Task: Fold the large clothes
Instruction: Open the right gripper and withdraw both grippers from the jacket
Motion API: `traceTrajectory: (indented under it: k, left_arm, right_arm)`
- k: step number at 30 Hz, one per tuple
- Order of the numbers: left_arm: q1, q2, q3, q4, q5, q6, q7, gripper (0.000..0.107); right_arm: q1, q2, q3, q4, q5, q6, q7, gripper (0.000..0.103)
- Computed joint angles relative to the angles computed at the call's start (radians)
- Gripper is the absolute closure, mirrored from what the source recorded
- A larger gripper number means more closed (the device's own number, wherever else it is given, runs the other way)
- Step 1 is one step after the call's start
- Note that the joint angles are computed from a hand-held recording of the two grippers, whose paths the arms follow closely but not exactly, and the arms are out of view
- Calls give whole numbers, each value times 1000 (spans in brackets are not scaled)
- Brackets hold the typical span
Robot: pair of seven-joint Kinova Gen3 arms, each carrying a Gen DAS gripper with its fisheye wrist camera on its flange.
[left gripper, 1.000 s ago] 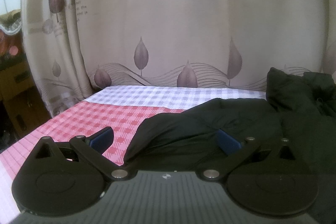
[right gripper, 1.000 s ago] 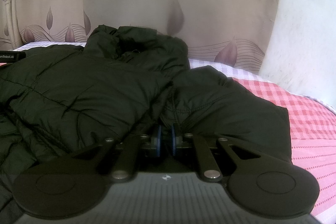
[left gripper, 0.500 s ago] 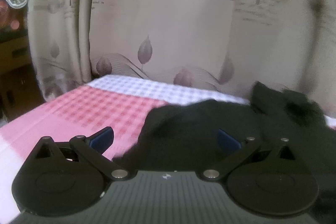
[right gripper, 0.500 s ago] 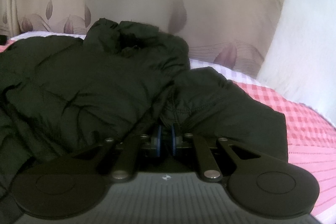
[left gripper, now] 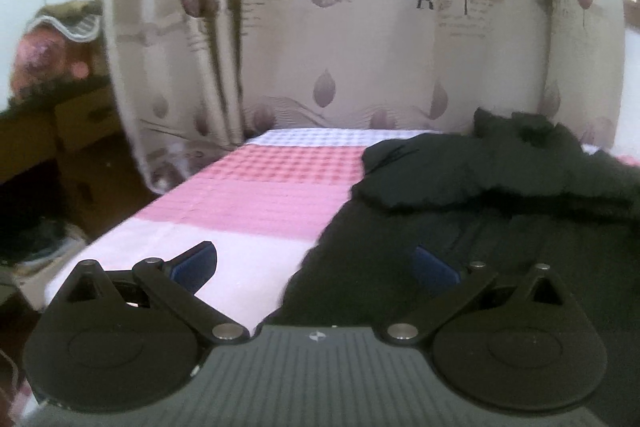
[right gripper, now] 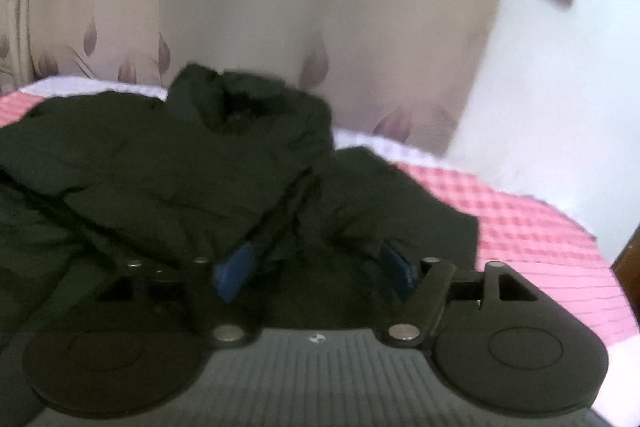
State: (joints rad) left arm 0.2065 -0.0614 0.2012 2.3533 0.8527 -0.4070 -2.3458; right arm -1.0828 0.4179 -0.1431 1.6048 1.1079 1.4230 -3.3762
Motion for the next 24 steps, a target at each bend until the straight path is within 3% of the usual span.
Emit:
traceTrajectory:
  k: [10,16,24]
  left_arm:
    - [-55,-60,57,105,59,-16,-119,4]
    - [-56,-78,57,141,28,-19,-65,4]
    - [-84,-93,83,150,71,-7,-68,4]
  right_arm:
    - [-110,-13,-41,-32,-59,170,-54,30]
    - [-157,-13,-58,-44,-76,243,-91,29]
    - [-198,-1,-70,-67,-81,300,-102,27]
